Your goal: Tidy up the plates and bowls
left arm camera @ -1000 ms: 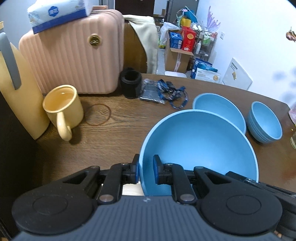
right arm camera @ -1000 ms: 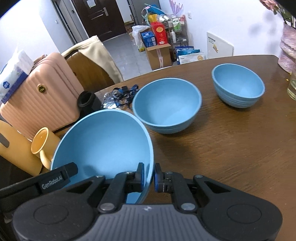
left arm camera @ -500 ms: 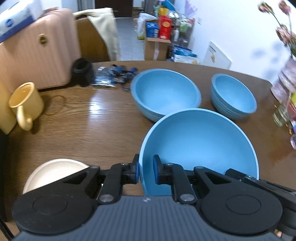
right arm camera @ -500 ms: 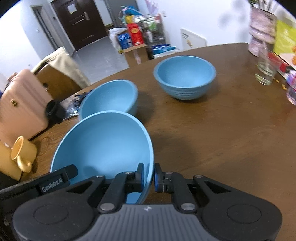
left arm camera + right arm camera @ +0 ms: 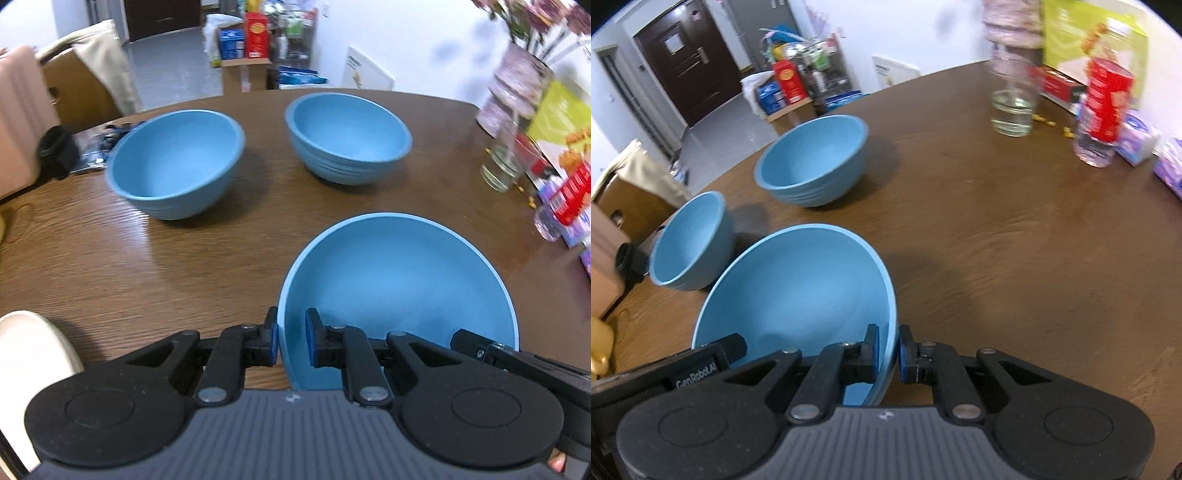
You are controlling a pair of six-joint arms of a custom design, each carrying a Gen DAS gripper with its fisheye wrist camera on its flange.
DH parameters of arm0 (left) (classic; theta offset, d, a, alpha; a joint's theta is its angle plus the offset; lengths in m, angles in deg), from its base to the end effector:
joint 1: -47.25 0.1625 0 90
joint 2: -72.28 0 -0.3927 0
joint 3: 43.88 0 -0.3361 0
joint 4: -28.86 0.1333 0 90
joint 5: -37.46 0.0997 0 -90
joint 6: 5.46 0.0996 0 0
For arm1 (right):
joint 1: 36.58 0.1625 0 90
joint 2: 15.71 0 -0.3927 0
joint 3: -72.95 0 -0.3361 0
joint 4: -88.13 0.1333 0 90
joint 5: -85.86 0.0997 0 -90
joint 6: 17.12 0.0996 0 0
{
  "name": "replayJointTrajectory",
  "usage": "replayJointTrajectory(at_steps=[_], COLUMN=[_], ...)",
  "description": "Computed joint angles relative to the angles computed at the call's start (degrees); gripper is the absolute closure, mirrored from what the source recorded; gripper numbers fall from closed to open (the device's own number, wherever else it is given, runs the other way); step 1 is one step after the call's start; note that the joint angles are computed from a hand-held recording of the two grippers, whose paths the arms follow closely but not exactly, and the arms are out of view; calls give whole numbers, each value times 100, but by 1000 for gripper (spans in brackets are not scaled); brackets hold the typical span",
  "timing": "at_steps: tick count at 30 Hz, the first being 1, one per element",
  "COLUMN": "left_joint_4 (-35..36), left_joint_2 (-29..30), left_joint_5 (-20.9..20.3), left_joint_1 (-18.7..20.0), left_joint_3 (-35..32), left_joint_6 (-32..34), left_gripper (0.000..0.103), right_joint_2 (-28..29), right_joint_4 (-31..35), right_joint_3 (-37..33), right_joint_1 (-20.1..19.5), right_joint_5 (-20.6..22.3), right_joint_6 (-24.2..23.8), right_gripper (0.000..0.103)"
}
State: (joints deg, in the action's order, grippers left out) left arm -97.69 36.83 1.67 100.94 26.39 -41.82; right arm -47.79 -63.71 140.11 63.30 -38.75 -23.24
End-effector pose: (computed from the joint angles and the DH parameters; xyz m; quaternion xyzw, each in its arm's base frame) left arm -0.2404 -0.6886 0.1431 -0.0073 0.8901 -0.2808 0.3590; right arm 0.2015 -0.7097 0.1496 0.0611 -0.9294 0.2303 0.2820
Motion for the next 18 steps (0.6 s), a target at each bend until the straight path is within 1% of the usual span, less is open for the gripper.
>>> replayJointTrajectory(at_steps=[11,18], left_joint_4=[277,646], left_joint_2=[951,1470], left_joint_5=[-328,-417], left_joint_1=[-11,-20], left_joint_3=[-1117,-1810], left_joint_6=[354,459], left_gripper=[88,88], right_joint_2=[-121,-134], right_joint_4=[-269,-426], right_joint_3=[-71,-161], right_joint_1=[-386,-587], right_joint_5=[-190,-213], right_joint_6=[-284,-461], right_gripper=[93,93])
